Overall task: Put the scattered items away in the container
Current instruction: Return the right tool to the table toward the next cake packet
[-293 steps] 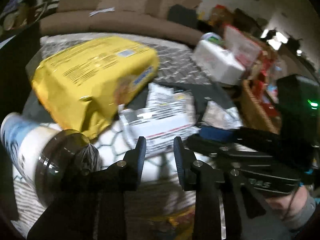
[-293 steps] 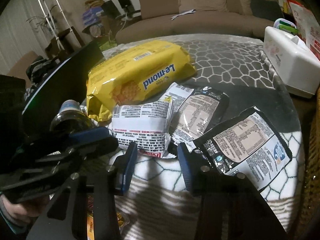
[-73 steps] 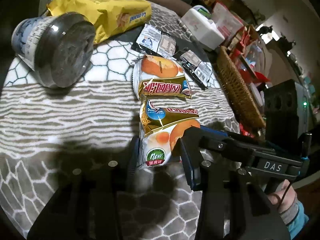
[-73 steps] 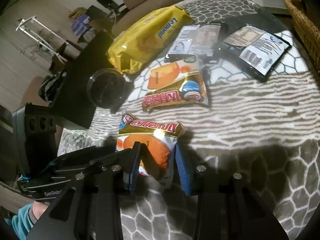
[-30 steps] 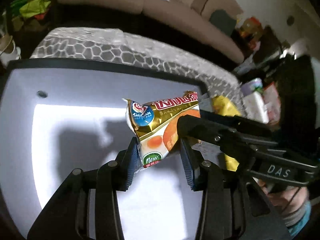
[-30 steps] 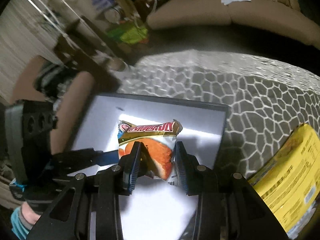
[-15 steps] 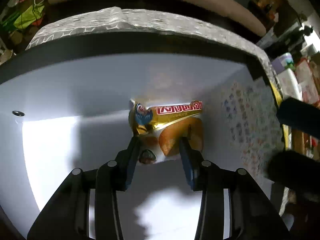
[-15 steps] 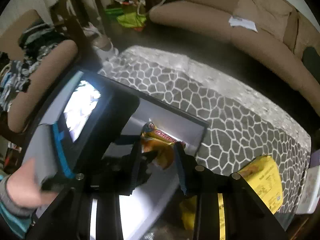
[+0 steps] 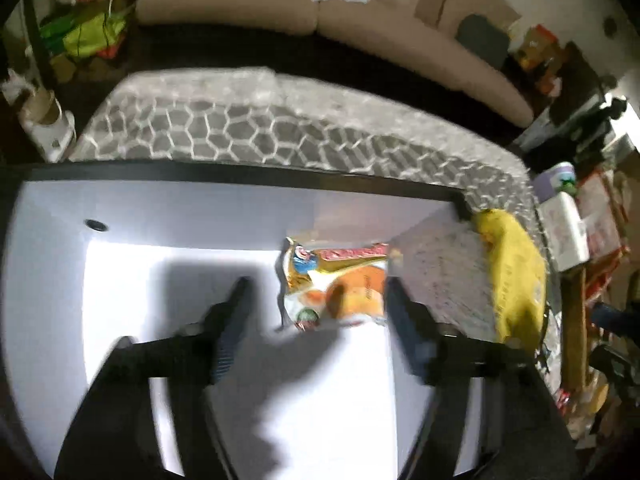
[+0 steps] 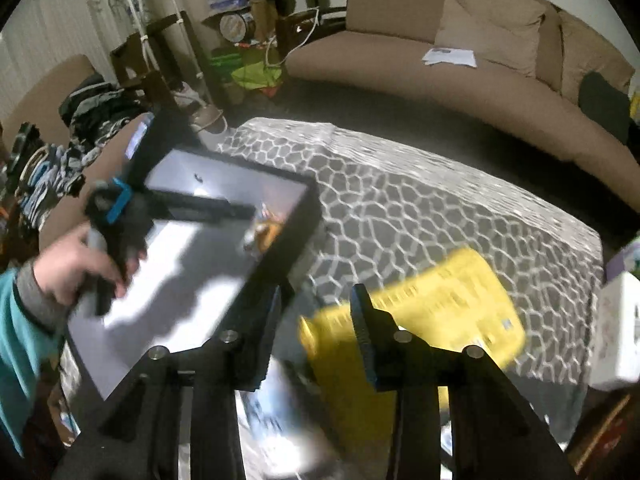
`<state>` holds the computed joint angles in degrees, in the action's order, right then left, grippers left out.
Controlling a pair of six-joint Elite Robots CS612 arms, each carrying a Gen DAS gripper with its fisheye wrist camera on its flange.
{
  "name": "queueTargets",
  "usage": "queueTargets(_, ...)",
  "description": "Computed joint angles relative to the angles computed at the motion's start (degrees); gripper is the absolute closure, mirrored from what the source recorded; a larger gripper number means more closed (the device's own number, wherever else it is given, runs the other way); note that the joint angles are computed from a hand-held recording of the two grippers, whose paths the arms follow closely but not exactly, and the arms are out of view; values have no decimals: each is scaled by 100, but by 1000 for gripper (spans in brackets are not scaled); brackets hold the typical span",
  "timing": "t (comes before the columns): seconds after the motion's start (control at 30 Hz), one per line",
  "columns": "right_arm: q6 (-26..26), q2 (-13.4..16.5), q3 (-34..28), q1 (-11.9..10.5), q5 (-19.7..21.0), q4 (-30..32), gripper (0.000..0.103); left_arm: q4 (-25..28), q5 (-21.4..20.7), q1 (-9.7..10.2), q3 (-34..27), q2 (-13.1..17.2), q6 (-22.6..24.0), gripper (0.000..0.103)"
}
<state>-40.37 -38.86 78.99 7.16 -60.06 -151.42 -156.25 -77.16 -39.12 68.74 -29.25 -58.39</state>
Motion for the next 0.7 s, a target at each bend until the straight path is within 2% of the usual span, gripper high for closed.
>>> queueTargets(0.07,75,-122,231,-164,186,5,55,-409,384,-173,330,-202,150,17)
queueTargets(0.17,194,-352,693,-415,355,-205,45,-1317,758,-452,1001,-570,208,6)
queueTargets(0.2,177,-410,799,-479,370,-235,43,-1588,890,-569,1155,-648,185,5)
queueTargets(0.3,187,-614,1157,-725,515,-247,43,-1967,1171,-900,1429,-837,116,5)
queueTargets(0.37,180,-726,1370,-900,577,-307,42,-2078,1125,-1086,1418,-863,175,5)
queueTargets(0.43,205,-803,1565,-1056,497,-440,39,-1971,1084,-1267,1194,-748,246,5)
queueTargets(0.53,221,-835,1752,-1259,489,-443,39,-1741,712,-1419,708,-464,229,5)
queueTargets(0.63,283,-783,1902,-1442,494,-558,39,-1572,438,-1569,160,-100,77,5)
queueTargets(0.7,374,-679,1919,-1562,582,-479,39,-1211,475,-1664,-286,153,54,5)
